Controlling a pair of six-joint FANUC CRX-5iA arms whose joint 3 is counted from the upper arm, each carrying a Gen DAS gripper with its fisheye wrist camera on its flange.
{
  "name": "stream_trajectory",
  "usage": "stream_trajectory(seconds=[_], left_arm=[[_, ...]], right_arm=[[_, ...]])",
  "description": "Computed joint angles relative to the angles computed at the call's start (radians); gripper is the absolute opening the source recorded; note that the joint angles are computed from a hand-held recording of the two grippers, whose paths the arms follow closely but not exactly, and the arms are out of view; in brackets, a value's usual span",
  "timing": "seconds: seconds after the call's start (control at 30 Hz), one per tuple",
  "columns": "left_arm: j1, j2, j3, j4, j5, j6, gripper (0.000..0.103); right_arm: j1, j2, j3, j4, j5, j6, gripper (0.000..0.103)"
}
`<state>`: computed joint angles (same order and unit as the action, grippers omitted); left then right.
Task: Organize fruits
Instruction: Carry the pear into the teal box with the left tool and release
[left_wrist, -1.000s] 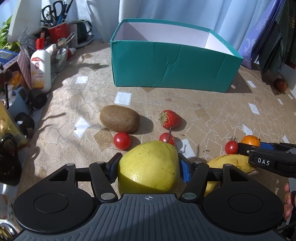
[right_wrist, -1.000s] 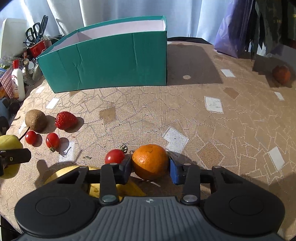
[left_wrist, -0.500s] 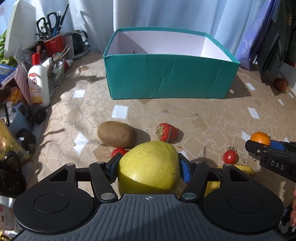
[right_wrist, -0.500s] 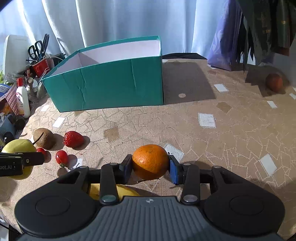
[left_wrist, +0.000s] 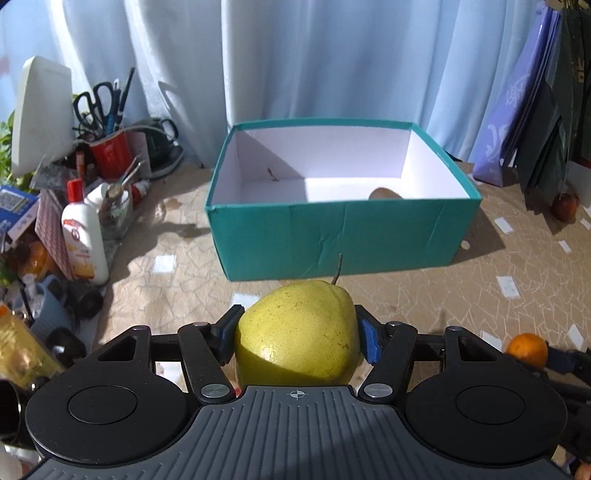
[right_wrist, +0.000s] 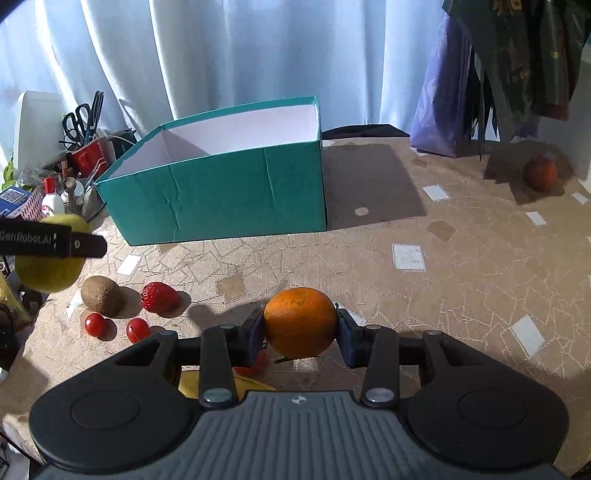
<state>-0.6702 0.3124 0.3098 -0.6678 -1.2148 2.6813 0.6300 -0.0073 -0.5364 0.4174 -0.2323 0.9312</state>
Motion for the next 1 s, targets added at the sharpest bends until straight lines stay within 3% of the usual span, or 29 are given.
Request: stream_trajectory(seconds=[0.17,0.57,0.7,1.0], left_arm=[[0.037,0.040,0.084,-0.029,-0.009,-0.031,0.067],[0.151,0.252,0.365,-0.052,-0.068,-0.100,0.067],[0.201,0.301,0.399,0.014,-0.041,-0.126,0.067],[0.267,0.401,0.456,0.130,-0.073,-0.198,0.068]], right_arm=[[0.001,-0.010,-0.008,-0.002,0.008,-0.003,0.040],[0.004,-0.026,-0.008,-0.030,0.001,0.025,0.040],[-0.002,-0.027,-0.014,-0.003,-0.001,-0.006,0.040],[-0.022,-0.012,-0.011,0.053,-0.006,-0.084,0.040]])
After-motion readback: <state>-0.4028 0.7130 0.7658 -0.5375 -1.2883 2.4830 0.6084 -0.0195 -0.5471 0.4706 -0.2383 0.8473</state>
